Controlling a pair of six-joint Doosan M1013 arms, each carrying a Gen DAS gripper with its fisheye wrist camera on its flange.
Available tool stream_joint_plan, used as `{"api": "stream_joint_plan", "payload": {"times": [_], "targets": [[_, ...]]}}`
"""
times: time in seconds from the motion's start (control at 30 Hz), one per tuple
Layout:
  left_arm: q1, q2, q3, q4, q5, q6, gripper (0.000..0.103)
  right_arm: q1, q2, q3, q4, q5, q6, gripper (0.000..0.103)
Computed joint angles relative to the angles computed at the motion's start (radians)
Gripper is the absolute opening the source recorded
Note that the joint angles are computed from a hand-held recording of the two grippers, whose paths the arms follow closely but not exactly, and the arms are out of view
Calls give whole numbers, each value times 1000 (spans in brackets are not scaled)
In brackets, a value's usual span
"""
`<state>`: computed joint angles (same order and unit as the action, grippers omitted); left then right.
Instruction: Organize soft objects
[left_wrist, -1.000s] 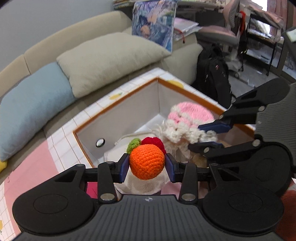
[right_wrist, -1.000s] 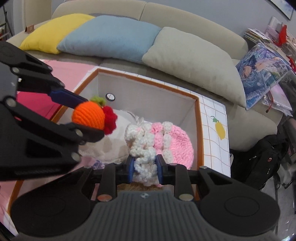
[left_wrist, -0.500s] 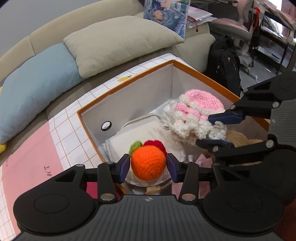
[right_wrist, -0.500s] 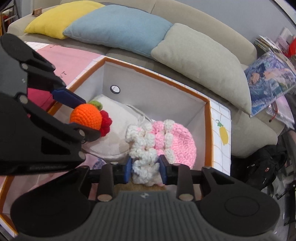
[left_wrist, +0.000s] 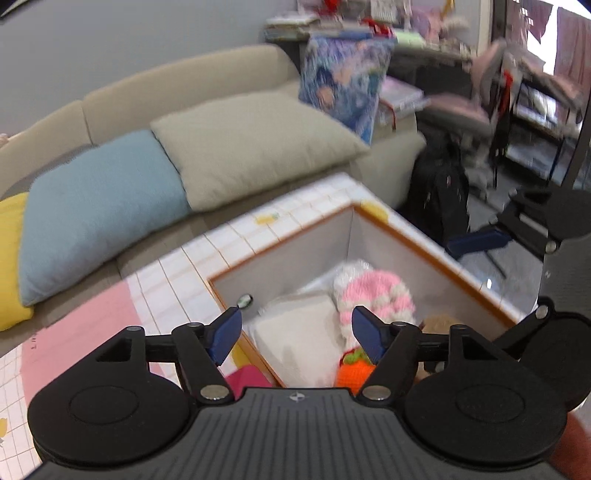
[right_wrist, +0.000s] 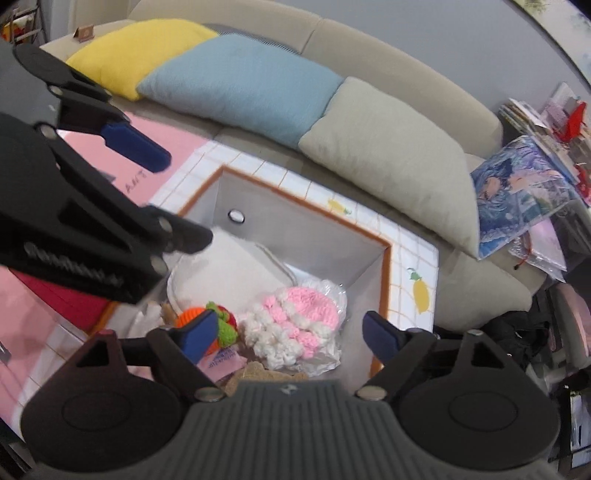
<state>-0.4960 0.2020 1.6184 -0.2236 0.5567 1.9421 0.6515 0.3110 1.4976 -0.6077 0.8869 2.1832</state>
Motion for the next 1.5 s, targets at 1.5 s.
{"api": "stream_joint_plan", "payload": {"times": [1.5], "targets": [[82, -417, 410, -94, -130, -141, 81, 379, -57, 56, -237, 285, 897, 100]]}}
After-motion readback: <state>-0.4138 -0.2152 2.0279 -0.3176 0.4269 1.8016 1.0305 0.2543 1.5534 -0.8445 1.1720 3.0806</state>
